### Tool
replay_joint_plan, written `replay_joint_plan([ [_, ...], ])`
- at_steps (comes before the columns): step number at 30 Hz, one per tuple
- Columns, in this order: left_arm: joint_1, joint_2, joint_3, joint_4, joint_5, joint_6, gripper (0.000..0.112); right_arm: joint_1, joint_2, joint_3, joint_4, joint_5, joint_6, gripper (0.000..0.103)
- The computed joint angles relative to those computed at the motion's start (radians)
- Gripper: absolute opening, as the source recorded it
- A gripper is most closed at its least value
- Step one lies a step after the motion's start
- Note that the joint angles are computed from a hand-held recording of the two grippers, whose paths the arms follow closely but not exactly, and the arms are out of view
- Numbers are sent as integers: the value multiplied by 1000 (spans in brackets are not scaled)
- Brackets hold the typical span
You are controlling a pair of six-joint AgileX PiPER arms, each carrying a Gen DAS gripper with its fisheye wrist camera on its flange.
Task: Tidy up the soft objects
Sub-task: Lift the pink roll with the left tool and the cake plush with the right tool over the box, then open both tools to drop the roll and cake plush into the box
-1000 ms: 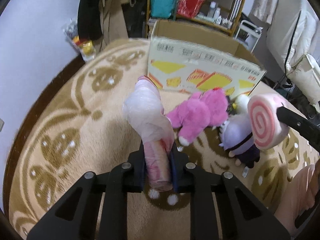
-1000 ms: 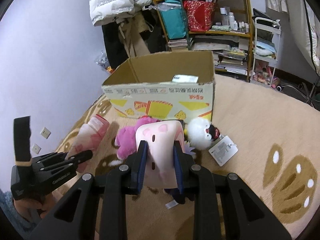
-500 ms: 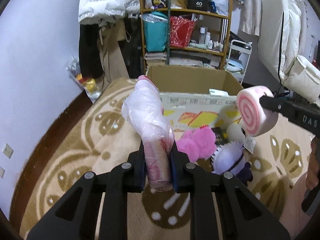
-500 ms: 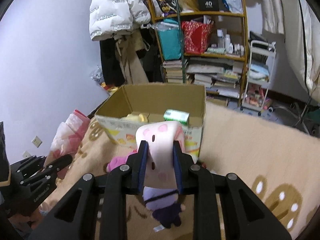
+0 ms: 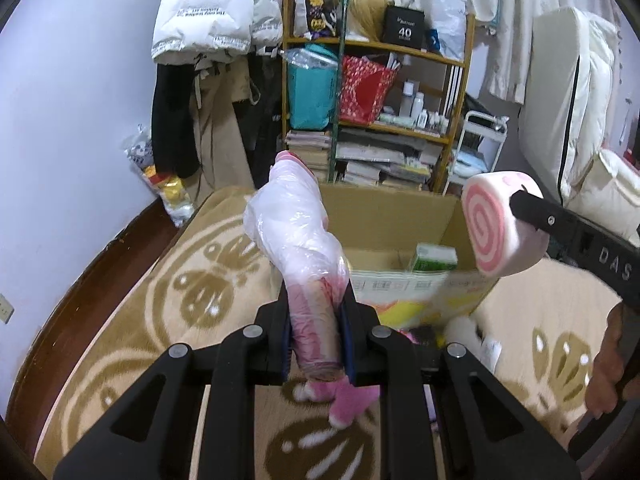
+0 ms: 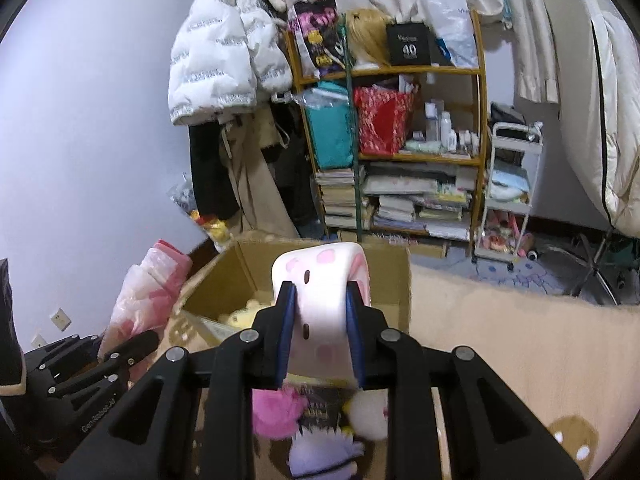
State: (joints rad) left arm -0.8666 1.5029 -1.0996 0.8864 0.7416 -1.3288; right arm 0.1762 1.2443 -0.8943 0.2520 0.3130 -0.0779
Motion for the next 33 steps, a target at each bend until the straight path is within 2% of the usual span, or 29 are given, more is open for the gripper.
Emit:
replay_joint_plan([
  [1,3,8,-11,4,0,7,18,5,6,-9,-16,-13,12,26],
  [3,14,34,-54,18,4,39,18,27,28,-41,-144,-17,131,26],
  [5,31,57,-92,22,-11,74,18,30,47,-67,-166,-12,152,26],
  [9,92,133,-187,-71,-44,226,18,8,91,-114,-114,-5,107,26],
  [14,162,191,-251,-248,-84,342,19,-36,141,-132,54,8,-47,26],
  [18,173,248,-302,-296,-40,384,19,-72,157,-103,261,24,-244,27],
  [24,184,261,-286,-335,-59,439,21,-68,187,-77,281,28,-254,29],
  [27,201,276,-308,-407,-25,503,22,-74,200,-87,306,44,-267,31],
  [33,225,276,-314,-420,-7,469,23,-77,212,-105,310,58,-261,32],
])
